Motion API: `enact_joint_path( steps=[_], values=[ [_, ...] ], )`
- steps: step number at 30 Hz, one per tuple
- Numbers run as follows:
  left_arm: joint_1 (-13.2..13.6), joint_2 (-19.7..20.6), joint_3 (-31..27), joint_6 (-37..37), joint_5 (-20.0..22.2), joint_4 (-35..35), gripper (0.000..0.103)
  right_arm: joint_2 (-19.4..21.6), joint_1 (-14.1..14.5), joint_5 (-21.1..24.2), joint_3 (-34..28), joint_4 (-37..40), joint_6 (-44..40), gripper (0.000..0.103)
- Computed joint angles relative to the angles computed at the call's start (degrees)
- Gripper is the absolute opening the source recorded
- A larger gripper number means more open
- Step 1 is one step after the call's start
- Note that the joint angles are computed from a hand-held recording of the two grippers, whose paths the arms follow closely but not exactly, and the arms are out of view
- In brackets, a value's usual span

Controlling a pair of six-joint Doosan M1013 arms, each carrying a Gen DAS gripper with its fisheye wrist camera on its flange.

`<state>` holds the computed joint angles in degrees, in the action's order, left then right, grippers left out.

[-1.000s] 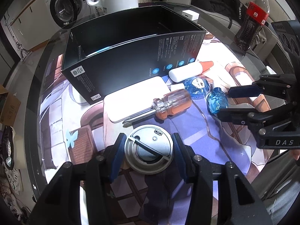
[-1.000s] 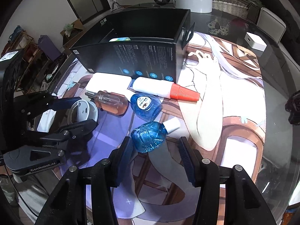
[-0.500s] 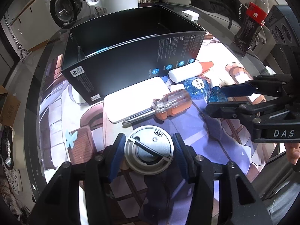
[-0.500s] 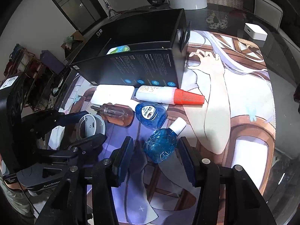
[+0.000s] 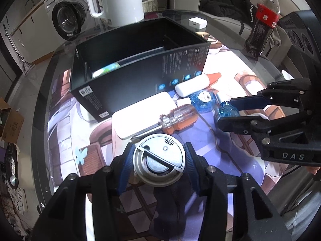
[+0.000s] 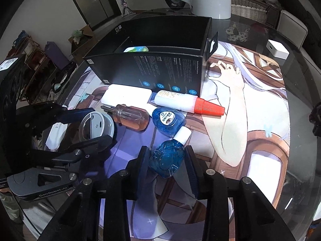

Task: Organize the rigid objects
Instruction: 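Grasp the blue bottle with the right tool while the left tool holds the lid, then carry the white lid and blue bottle over the black box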

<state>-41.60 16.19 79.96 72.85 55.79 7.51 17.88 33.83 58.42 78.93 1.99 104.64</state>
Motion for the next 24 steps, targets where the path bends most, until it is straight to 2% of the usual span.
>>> enact_joint_path(
  steps=[4, 8, 15, 20, 24],
  values=[
    [0.1, -1.1, 0.8, -0.2, -3.1, 0.2, 0.048, -1.0, 0.4, -2.7, 0.7, -0.7, 0.3, 0.036],
    [-0.1, -3.1, 2.3, -2.6, -8.8, 2.9, 0.048, -2.5, 1.3, -8.1, 1.8, -3.3, 1.0, 0.036],
    [-0.8, -7.0, 6.0, -12.3, -20.0, 14.1, 0.048, -6.0, 3.0, -19.3, 4.6, -12.2, 5.5, 0.036],
    [-1.4, -8.7, 8.0, -20.2, -25.1, 22.6, 0.048, -8.2, 4.3, -27.2, 6.8, -19.6, 10.0, 0.036],
    [-1.9, -10.2, 9.8, -28.2, -28.4, 31.2, 0.048, -9.8, 5.5, -32.5, 8.8, -29.0, 16.8, 0.036]
  ],
)
